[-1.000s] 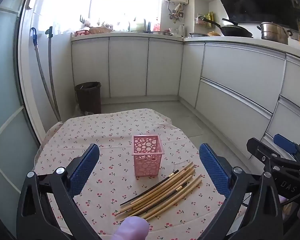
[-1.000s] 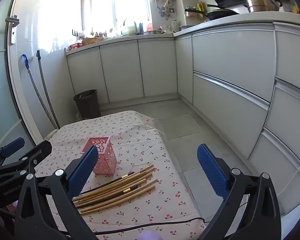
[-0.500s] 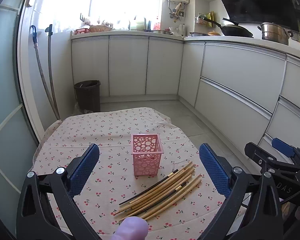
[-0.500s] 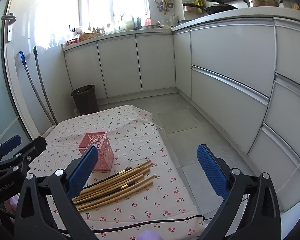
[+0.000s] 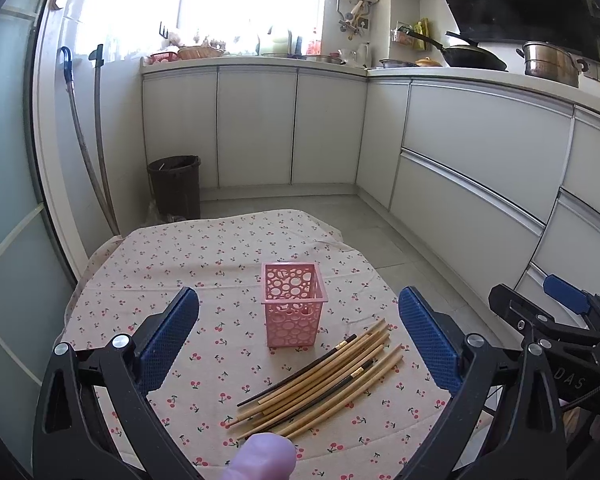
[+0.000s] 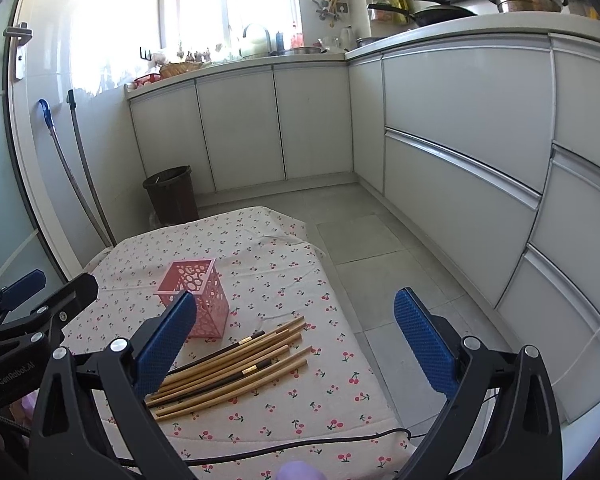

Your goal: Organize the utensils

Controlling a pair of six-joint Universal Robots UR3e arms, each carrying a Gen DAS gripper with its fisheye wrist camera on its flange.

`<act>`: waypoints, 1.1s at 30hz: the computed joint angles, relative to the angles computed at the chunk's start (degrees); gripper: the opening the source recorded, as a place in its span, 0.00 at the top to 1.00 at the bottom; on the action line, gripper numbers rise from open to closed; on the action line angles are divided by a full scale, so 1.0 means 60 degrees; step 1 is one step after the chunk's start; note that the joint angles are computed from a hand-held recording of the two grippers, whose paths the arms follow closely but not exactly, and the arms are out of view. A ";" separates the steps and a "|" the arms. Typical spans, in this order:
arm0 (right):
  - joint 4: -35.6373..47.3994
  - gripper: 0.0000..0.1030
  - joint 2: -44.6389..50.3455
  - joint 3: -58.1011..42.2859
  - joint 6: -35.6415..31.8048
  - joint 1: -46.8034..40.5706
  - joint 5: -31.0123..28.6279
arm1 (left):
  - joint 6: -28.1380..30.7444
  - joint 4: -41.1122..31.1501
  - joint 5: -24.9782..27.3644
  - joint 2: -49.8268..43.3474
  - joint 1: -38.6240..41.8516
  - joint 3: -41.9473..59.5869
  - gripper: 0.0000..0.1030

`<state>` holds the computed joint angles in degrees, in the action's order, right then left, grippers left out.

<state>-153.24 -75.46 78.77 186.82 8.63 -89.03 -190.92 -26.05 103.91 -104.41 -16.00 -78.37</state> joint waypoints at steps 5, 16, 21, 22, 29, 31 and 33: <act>0.0008 0.06 0.0002 -0.0007 0.0081 -0.0018 -0.0002 | -0.0016 -0.0035 -0.0014 -0.0005 0.0003 0.0025 0.07; 0.0003 0.06 -0.0023 0.0048 0.0120 -0.0045 0.0007 | -0.0009 -0.0022 0.0045 -0.0026 -0.0010 -0.0018 0.07; 0.0115 0.06 -0.0036 -0.0002 0.0133 -0.0041 -0.0009 | -0.0009 -0.0051 0.0055 -0.0030 -0.0016 -0.0005 0.07; 0.0126 0.06 -0.0042 -0.0004 0.0135 -0.0035 -0.0014 | -0.0019 -0.0061 0.0057 -0.0039 -0.0018 0.0012 0.07; 0.0165 0.07 -0.0028 -0.0019 0.0161 -0.0068 0.0028 | -0.0013 -0.0098 0.0048 -0.0040 -0.0023 0.0026 0.07; 0.0159 0.06 -0.0033 -0.0002 0.0174 -0.0081 0.0033 | -0.0021 -0.0116 0.0006 -0.0031 -0.0009 0.0025 0.07; 0.0155 0.07 -0.0028 0.0002 0.0184 -0.0081 0.0026 | -0.0030 -0.0131 0.0033 -0.0047 -0.0028 0.0041 0.07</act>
<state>-152.31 -75.63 78.79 187.93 8.14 -88.87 -191.10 -26.83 104.10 -104.69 -16.17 -78.12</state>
